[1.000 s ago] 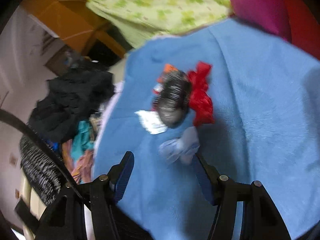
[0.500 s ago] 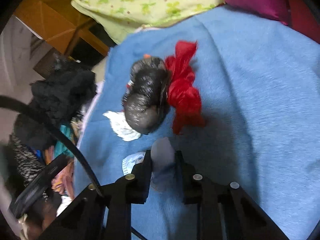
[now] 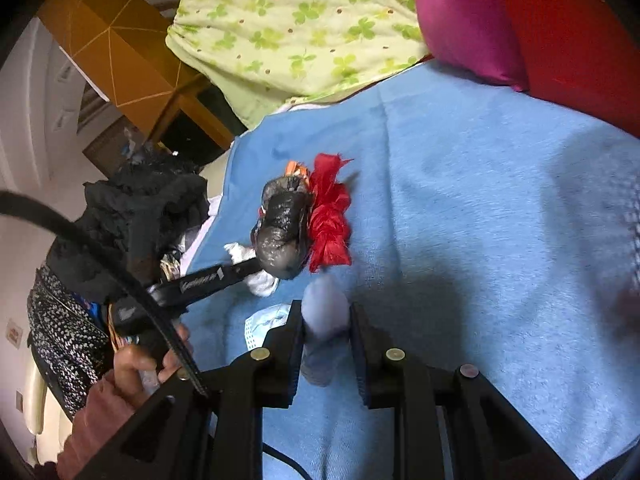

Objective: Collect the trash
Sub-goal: 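Grasp the white tissue with the left tool while the right tool grasps the light blue cloth, then lift the tissue with the left tool while the right tool holds the cloth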

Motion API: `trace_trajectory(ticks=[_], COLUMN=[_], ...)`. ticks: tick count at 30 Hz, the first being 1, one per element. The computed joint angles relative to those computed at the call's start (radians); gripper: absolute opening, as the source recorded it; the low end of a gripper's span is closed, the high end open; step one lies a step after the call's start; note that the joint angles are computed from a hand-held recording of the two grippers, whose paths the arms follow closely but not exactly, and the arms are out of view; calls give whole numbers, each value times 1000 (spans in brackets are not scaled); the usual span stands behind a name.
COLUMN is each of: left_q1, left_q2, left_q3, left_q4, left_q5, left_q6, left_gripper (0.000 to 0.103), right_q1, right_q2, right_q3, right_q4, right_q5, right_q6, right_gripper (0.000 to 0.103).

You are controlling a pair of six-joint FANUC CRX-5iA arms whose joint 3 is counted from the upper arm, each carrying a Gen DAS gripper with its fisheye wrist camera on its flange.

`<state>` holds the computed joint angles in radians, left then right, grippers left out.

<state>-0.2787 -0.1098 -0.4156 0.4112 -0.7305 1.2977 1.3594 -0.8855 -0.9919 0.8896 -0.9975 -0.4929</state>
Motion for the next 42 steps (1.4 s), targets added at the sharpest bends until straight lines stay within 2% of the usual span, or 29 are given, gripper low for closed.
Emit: trace_trajectory(ticks=[1,6,9,12,15,20,22,27,32,42], left_q1=[-5,8,3,-52,-150,-383,-496,-765,-909,-1055], left_q2=[-37,-212,-309,-374,-410,-421,-411,-378,-344,-290], left_q3=[-9,-85,-112,-79,-11,143,206,321,383,445], left_q4=[-33,-51,-67,-186,-362,-702,-840,-1122,-1244,-1353], left_q5=[-7,-51,-86,-116,-148,-263,-333,-506,-605,-692], left_q6=[17,37,60,176,325,600,706,896,960,1016], left_gripper=[21,22,22,22,22,22,22,22,22,22], right_q1=[27,187,321,445,535,710,781,921,969,1043], right_q2=[-11,-28,-35,-24,-10,23,36,92,139,158], right_q3=[-1,15,34,57,80,121,138,183,213,225], right_q4=[14,92,139,181,218,273,293,323,359,390], right_q5=[-28,-196,-343,-480,-580,-785,-867,-1034,-1110,-1212], right_q6=[-14,-76,-111,-137,-150,-169,-179,-188,-166,-153], right_gripper=[24,24,24,24,24,24,24,24,24,24])
